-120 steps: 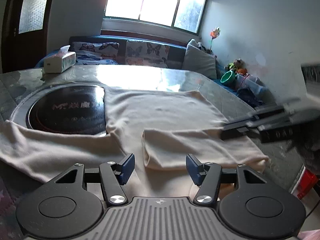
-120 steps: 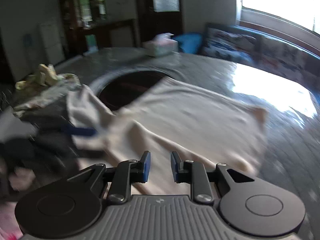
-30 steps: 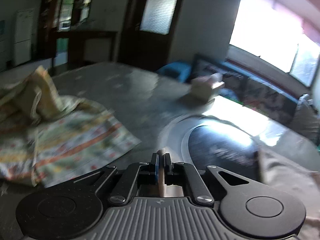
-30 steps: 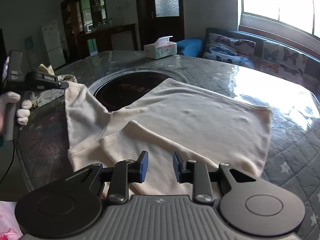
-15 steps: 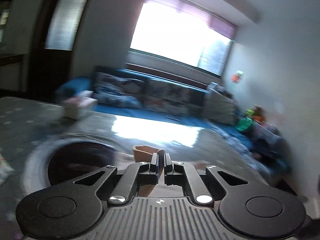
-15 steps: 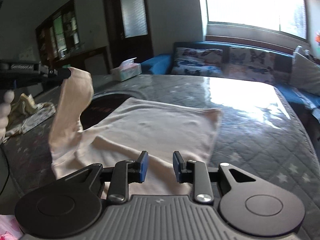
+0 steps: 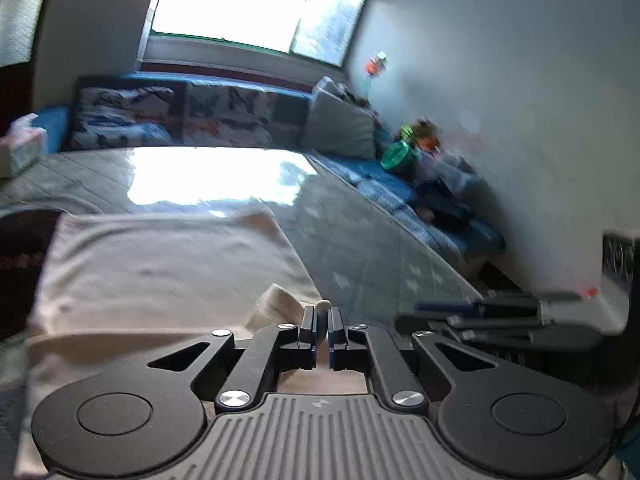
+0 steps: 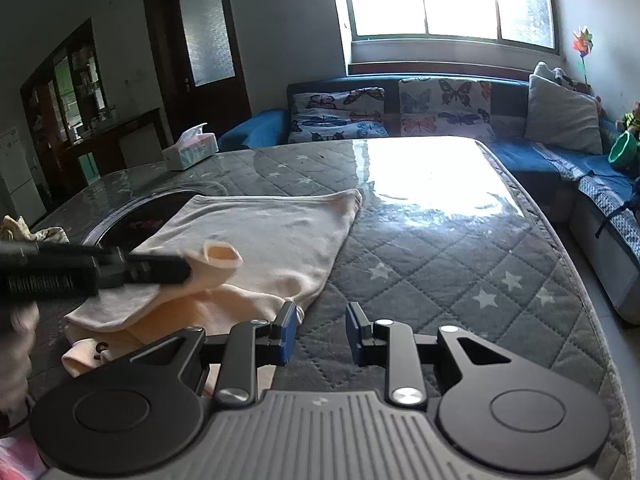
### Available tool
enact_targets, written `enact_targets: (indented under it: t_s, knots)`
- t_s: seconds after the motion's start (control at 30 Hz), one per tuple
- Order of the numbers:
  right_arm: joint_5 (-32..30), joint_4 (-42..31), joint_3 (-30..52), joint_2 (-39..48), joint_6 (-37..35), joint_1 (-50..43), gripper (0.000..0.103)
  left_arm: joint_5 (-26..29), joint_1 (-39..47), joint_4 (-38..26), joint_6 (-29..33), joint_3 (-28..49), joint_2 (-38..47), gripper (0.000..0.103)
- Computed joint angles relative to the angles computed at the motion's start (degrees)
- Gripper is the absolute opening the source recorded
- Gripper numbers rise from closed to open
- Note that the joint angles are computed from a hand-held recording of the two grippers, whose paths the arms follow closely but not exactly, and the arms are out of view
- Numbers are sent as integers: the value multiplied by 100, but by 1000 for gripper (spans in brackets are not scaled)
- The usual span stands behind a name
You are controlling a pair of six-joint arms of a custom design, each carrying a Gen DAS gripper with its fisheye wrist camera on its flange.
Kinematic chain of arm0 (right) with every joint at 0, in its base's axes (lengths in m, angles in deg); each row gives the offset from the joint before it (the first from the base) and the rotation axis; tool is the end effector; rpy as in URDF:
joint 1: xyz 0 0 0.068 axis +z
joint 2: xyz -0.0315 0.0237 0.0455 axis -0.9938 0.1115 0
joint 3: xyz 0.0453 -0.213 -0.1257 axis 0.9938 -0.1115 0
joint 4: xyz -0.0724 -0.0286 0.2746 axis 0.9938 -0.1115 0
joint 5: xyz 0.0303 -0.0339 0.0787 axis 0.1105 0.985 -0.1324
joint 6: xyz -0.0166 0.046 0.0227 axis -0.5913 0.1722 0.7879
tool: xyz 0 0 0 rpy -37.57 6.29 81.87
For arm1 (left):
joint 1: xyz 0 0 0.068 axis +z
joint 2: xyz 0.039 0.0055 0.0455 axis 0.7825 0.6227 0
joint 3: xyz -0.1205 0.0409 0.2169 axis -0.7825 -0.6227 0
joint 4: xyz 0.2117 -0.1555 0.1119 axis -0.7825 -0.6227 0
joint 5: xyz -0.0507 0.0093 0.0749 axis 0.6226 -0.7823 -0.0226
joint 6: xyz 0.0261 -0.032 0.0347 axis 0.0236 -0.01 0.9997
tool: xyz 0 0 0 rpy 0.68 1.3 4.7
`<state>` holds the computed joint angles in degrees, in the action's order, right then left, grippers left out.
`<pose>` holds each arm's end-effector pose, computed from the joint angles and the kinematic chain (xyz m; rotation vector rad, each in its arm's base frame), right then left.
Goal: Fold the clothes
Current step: 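Fold the held sleeve over the body with the left gripper and release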
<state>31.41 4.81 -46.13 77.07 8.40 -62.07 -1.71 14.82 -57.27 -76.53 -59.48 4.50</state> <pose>0.1750 0.0731 0.1026 -0.3538 2.1934 0.3836 0.1890 -0.1387 0.1005 0.2851 2.1678 -0.5316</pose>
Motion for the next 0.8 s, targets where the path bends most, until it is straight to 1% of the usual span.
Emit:
enact_targets:
  t_s: [0.03,0.13,0.2,0.27,0.37,0.5,0.6,0.7,0.8]
  knots:
    - [-21,-1,-8,-2,2,-9,26,20,-21,32,38,9,103,6]
    - [-58,102,49,164,-2,44,26,145,16,31,159,-5,245,14]
    - [-86,230,123,372,1,130,26,255,50,26,300,-153,112,14]
    - [-73,409,224,666,8,267,26,346,121,-83,419,-353,-198,19]
    - [31,662,404,1103,28,576,26,432,386,-320,634,-742,-894,19]
    - [128,1062,697,1734,10,999,26,696,1287,-1273,972,-1226,-2308,19]
    - [125,1327,976,2265,-54,1244,26,886,2098,-1874,1171,-1406,-2956,18]
    - [117,1532,1288,2832,-129,1417,26,1111,2839,-1938,1384,-1414,-2930,18]
    - [129,1657,1579,3369,-144,1483,26,1361,3433,-1735,1571,-1287,-2498,17]
